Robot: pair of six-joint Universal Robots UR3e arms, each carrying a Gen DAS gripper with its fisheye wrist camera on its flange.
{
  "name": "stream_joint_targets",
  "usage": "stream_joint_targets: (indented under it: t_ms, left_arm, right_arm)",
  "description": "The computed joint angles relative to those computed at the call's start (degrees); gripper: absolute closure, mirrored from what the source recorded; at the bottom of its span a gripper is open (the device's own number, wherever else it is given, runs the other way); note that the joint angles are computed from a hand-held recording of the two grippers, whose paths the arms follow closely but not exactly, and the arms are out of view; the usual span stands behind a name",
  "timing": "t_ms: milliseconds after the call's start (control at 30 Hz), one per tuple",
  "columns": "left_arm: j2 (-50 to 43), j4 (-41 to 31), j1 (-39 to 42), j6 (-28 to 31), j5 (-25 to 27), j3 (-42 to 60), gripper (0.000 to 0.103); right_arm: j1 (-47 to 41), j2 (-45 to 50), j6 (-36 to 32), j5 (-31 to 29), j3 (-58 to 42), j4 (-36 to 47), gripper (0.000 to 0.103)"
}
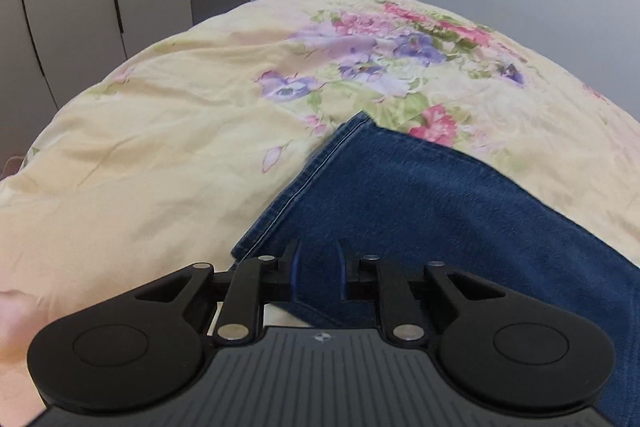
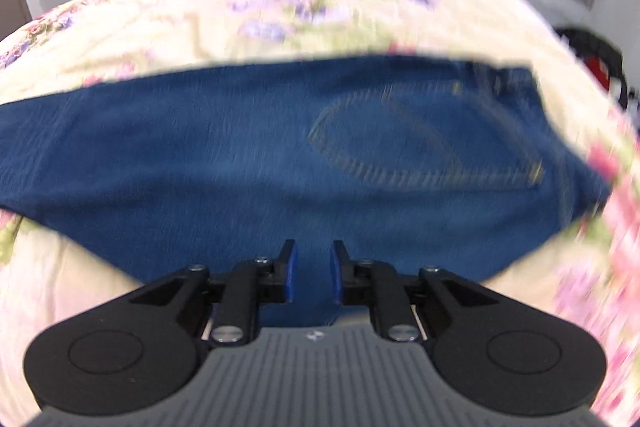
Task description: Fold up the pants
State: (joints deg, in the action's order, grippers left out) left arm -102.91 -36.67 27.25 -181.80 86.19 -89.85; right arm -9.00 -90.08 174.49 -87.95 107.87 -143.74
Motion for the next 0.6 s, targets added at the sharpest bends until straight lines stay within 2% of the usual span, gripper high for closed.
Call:
stream_joint_targets:
  t_ms: [133,267,400,600]
  left_arm:
    - [-1.42,0.70,-2.59,-0.40,-0.77,2.63,0.084]
    - [-4.72,-0.40,-2.69,-2.19,-5.16,5.21,0.083]
    - [-9.97,-1.32,-3.97,-4.28,-1.44,9.46,0.083]
    - [-15.11,-2.48,-4.51,-3.74,1.25,14.65,0.083]
  right_arm:
    - [-4.28,7.07,-2.06,-0.94,-7.84,-2.39,0.092]
    - [-10.75,17.63,0.91,3.33,-20.19,-2.16,0.089]
    - [-12.75,31.26,3.43,6.44,-38.01,4.35,0.086]
    - [-10.79,48.26,5.14,3.49,-58.97,10.71,0.088]
